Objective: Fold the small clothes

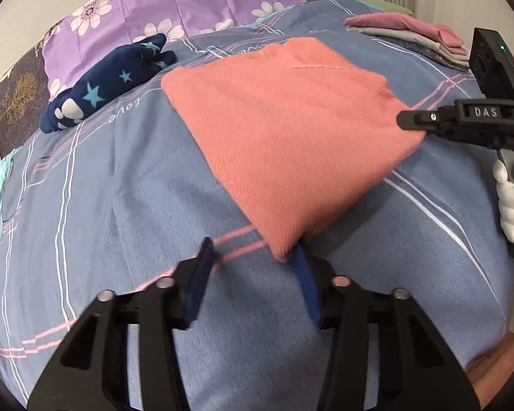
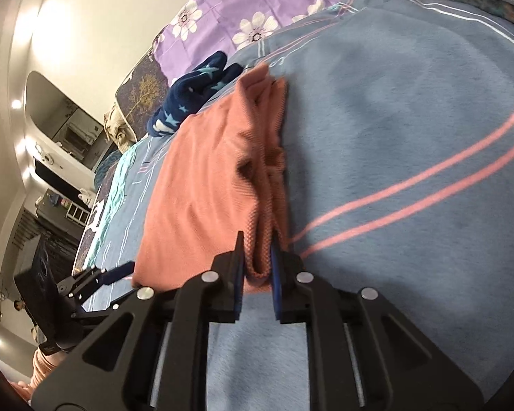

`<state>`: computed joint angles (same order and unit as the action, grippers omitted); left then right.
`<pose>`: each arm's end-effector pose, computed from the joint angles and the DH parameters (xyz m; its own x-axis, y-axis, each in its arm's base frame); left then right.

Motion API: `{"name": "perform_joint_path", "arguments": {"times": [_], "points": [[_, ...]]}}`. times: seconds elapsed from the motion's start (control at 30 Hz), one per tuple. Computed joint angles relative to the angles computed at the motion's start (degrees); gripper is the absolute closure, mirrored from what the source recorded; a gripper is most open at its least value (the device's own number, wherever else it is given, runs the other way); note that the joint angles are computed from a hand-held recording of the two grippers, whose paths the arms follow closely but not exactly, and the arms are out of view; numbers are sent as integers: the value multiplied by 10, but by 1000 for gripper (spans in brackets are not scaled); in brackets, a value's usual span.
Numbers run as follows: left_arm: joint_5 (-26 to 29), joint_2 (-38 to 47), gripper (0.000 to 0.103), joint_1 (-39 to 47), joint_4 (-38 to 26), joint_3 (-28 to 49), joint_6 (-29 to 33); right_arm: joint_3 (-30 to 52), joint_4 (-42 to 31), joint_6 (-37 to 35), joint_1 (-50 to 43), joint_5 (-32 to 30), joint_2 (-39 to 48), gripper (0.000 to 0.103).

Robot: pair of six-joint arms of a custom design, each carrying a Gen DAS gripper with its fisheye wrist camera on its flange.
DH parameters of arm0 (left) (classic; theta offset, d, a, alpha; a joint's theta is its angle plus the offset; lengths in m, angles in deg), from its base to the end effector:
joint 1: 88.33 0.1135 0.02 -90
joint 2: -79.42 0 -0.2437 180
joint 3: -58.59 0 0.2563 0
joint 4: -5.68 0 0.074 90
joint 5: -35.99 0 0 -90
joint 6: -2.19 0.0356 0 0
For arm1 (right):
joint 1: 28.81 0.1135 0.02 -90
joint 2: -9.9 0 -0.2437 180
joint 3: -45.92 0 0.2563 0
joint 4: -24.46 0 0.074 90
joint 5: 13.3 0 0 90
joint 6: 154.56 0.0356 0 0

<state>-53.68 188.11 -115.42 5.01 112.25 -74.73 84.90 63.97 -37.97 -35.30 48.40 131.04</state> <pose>0.2730 -0.1399 0.0438 -0.6127 0.5676 -0.5500 0.6128 0.7806 0.1229 0.2587 -0.0124 -0.0032 -0.7125 0.4777 -0.5139 0.0805 0.7833 0.6164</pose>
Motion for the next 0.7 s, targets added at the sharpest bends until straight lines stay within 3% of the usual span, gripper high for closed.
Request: {"name": "perform_joint_path", "arguments": {"times": [0.07,0.23,0.3,0.4,0.53,0.6,0.63,0.7], "points": [[21,-24,71,7,-19,-10,-4,-18,-30,-11,3,38,-46,83],[108,-96,73,31,-25,-34,-20,-67,-63,-39,27,85,-189,83],[112,-91,73,25,-18,-19,-23,-61,-79,-64,53,95,-219,83],[106,-24,73,13,-24,36,-34,-20,-103,-77,92,111,-194,83],[93,71,73,10,-31,93,-60,44,-134,-79,101,116,-95,83],[104,76,72,15,3,76,-62,73,-164,-79,100,141,-54,86],[107,74,72,17,1,75,-61,76,-153,-81,87,128,-30,92],[114,65,71,21,-4,69,-60,69,-132,-73,71,97,-21,94]]}}
